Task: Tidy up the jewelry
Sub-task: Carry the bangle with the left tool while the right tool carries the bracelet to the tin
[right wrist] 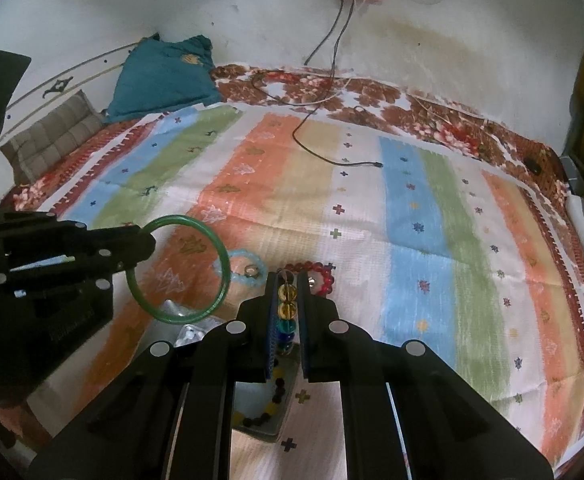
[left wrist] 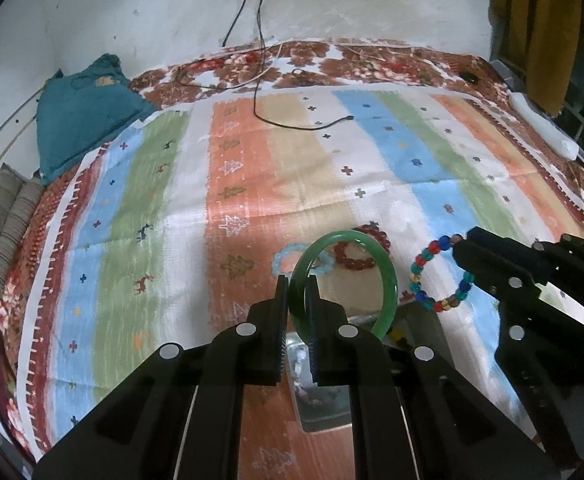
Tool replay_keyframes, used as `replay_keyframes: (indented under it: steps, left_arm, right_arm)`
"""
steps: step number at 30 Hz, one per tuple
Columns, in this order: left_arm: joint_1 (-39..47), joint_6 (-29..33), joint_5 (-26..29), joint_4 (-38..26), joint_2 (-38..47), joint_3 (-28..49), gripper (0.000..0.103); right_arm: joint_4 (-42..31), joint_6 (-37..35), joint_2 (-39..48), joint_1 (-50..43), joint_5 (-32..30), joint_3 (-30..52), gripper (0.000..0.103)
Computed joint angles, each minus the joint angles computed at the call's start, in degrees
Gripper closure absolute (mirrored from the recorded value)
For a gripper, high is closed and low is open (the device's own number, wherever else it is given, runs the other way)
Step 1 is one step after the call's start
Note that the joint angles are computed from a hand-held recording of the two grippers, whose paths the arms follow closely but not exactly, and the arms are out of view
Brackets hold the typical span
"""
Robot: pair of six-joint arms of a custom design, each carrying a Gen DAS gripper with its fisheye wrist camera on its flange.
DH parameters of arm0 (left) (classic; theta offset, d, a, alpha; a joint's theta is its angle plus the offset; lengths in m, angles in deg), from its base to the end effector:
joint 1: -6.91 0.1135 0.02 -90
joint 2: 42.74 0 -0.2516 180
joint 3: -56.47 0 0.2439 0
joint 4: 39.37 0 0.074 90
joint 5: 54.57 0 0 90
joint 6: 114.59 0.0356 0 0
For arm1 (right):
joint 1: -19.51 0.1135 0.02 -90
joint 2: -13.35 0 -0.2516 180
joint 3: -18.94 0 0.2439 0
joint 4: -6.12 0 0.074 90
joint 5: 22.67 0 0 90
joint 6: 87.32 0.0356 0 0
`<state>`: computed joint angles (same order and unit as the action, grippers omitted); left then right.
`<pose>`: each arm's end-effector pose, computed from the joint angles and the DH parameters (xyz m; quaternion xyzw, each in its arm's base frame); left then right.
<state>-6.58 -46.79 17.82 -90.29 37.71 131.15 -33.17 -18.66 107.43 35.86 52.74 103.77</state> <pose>0.2750 -0.0549 0.2469 -0.1156 0.9407 0.0528 0.3145 0.3337 0.1073 0.2440 -0.3422 0.8634 0.1034 0.3559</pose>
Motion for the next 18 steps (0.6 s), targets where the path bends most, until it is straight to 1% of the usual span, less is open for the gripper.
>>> replay_keyframes:
  steps: [18]
  left_arm:
    - [-4.92,-4.02,-2.9,-1.32,-4.89,-3.96,0.095]
  right_arm:
    - [-0.35,-1.57,-7.91,-2.51,-3.91,-7.25,0.093]
